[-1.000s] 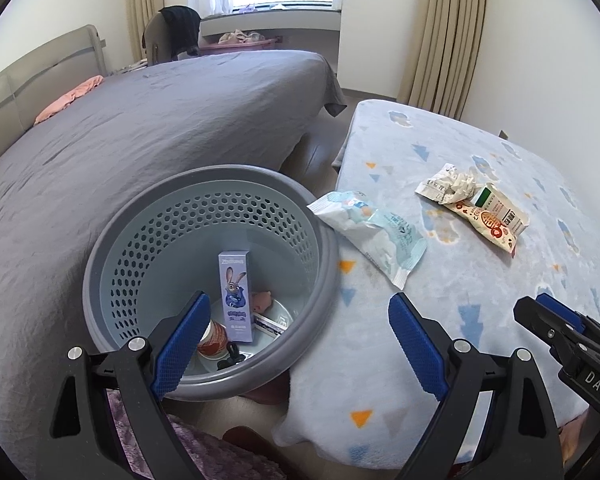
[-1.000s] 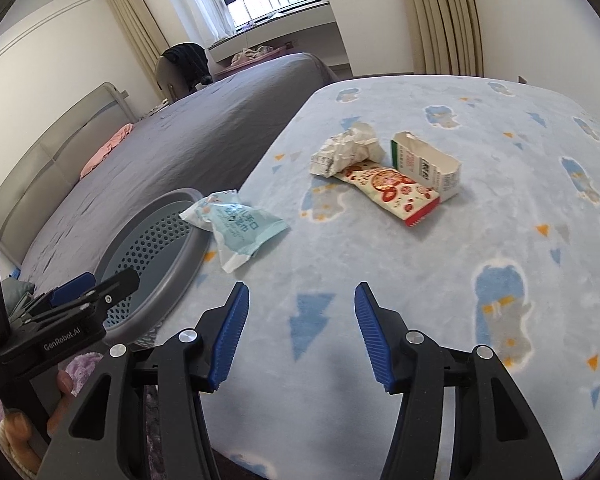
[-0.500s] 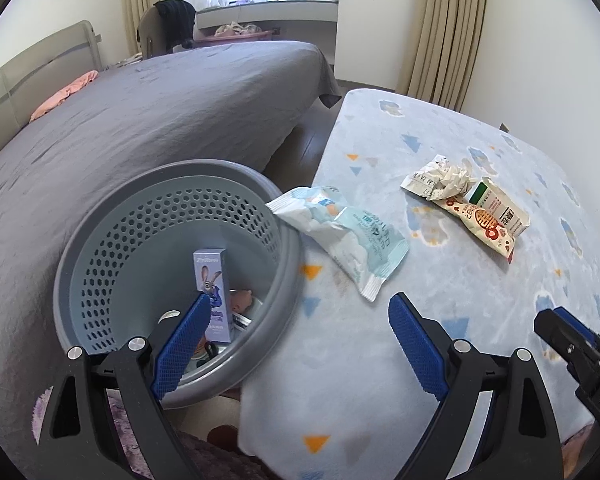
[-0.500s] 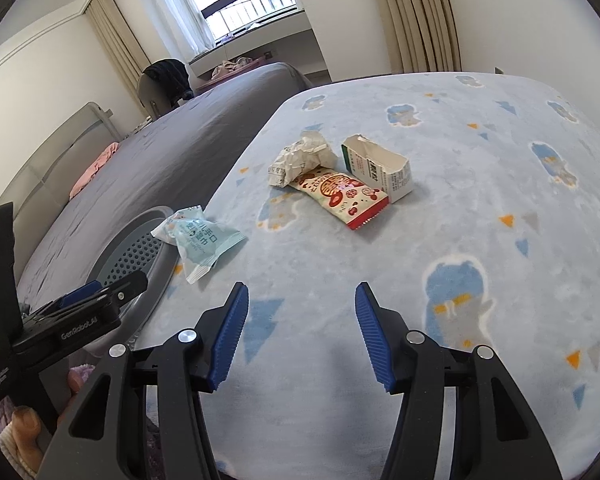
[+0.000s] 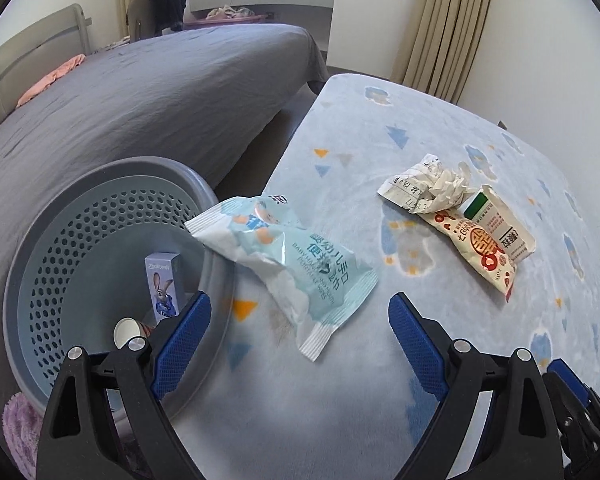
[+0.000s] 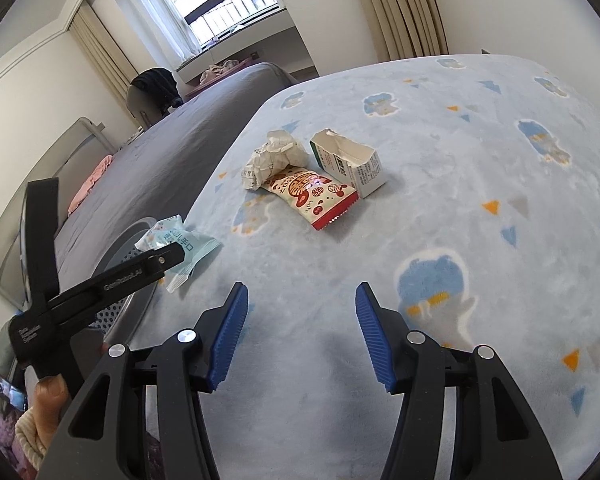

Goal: Collect trash
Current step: 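Bring the open left tool down to the blue wipes packet, then close the left tool on the blue wipes packet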

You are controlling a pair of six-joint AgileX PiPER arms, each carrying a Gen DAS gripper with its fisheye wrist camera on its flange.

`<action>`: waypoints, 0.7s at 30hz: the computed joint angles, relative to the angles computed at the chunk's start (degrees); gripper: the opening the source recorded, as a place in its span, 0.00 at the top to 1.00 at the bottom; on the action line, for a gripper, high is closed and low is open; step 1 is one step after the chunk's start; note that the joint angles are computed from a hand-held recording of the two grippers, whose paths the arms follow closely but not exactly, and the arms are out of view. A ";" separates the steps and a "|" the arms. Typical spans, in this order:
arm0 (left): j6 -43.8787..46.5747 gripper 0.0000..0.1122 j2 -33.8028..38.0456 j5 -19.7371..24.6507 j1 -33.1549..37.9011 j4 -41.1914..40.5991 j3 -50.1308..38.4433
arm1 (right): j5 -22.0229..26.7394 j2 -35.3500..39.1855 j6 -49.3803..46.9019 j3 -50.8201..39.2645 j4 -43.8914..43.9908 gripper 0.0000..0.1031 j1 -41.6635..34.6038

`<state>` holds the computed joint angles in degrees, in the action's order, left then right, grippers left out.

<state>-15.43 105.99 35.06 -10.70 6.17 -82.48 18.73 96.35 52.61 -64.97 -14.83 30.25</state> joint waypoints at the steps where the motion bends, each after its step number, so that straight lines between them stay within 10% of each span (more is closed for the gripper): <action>1: -0.18 0.21 0.77 0.31 -0.12 0.00 -0.74 | -0.17 -0.04 -0.19 0.09 0.27 0.48 -0.18; 21: -3.18 0.21 8.54 2.90 -1.26 1.73 -9.53 | -1.41 1.41 -4.78 0.22 5.38 0.48 -2.02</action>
